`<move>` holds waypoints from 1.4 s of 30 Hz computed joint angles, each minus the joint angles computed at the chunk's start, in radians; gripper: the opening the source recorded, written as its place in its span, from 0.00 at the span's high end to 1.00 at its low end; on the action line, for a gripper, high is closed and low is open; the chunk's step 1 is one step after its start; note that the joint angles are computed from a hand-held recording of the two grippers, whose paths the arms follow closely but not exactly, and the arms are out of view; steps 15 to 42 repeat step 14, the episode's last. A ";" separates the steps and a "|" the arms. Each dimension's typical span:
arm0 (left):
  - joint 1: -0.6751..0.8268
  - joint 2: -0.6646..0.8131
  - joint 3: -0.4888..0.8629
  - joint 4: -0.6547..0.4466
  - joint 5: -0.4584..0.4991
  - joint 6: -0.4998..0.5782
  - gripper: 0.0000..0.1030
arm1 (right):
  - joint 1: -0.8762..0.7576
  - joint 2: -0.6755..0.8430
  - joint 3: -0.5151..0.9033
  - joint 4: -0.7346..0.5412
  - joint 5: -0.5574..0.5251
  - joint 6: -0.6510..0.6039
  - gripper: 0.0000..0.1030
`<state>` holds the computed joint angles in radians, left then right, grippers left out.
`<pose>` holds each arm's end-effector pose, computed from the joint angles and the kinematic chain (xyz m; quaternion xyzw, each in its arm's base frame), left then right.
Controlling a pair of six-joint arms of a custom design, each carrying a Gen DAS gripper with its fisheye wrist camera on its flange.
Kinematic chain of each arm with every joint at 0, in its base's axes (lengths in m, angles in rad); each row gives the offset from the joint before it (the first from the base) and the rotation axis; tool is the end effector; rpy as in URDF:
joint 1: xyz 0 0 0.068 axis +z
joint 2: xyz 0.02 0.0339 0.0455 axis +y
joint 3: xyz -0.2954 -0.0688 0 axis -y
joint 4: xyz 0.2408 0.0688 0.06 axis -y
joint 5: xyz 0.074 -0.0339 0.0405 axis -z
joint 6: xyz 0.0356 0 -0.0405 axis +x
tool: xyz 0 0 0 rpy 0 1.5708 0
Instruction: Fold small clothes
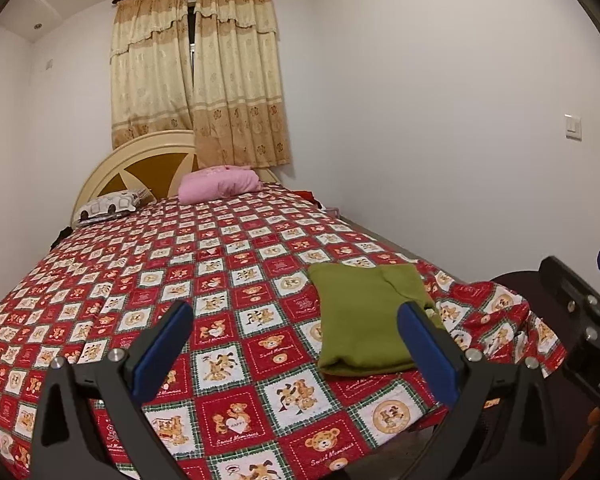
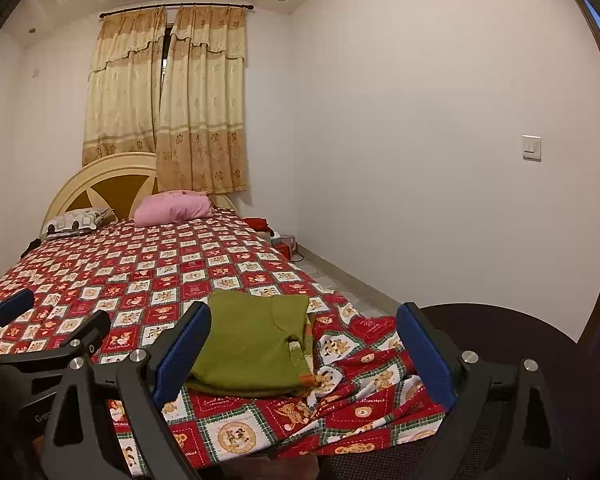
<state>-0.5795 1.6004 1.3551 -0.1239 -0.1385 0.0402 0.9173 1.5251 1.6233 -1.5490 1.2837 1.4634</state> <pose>0.3196 -0.2033 0.3691 0.2137 0.7956 -0.0952 0.5588 0.1793 0.1780 0.4084 0.2502 0.7602 -0.1773 0.5727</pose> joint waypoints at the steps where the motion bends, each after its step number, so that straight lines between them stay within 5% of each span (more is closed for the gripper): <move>1: 0.003 -0.002 -0.003 0.003 0.003 -0.001 0.00 | 0.000 0.000 0.000 -0.001 0.000 0.000 0.09; 42: 0.008 0.028 0.017 -0.018 0.015 0.025 0.00 | -0.009 -0.012 -0.015 0.048 -0.008 -0.044 0.09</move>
